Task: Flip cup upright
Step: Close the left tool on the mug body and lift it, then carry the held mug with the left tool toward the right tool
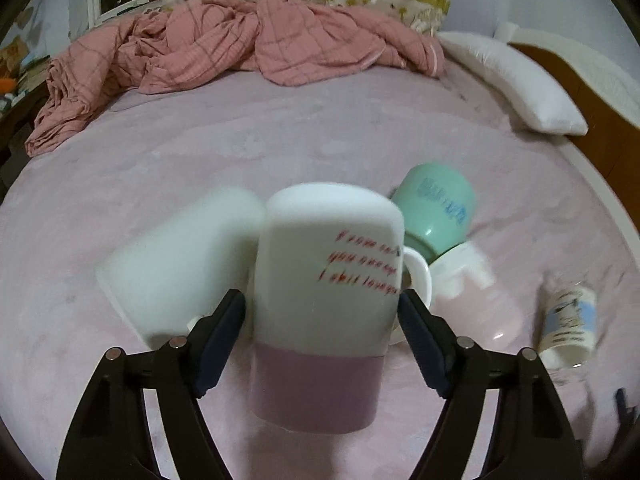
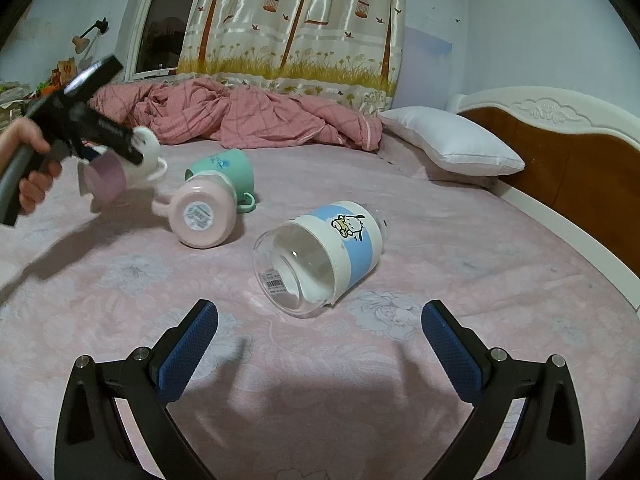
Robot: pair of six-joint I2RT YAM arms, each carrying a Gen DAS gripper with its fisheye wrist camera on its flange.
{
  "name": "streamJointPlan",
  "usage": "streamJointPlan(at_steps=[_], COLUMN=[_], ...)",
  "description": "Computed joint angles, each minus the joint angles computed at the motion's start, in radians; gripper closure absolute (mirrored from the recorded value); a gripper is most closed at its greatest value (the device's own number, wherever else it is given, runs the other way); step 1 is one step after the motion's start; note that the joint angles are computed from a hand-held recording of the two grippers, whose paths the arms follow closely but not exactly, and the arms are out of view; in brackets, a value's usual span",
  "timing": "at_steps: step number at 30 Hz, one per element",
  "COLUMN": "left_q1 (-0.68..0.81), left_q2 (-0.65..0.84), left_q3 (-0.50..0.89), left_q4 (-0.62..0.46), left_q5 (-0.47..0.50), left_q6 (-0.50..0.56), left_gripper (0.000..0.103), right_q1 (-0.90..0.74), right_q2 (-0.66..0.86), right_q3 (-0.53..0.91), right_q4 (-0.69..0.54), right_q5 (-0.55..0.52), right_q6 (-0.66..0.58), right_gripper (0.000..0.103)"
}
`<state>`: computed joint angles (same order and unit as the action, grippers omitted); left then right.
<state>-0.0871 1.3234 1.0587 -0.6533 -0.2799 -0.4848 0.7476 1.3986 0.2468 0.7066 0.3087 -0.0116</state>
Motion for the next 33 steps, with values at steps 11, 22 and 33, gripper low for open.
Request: streamJointPlan(at_steps=[11, 22, 33], left_q1=[-0.413, -0.712, -0.812], left_q2=[-0.144, -0.081, -0.058], left_q3=[0.056, -0.015, -0.135], left_q4=[-0.2, -0.291, -0.159], left_q5=[-0.337, -0.33, -0.374], left_q6=[-0.163, -0.579, -0.733], left_gripper=[0.038, 0.042, 0.087], right_q1=[-0.006, 0.004, 0.001], right_q2=[0.005, -0.004, -0.013], right_q3=[-0.005, -0.014, -0.026], right_q4=[0.017, 0.029, 0.039], right_q5=[0.0, 0.028, 0.033], right_q6=[-0.002, 0.004, 0.013], right_gripper=[0.0, 0.0, 0.0])
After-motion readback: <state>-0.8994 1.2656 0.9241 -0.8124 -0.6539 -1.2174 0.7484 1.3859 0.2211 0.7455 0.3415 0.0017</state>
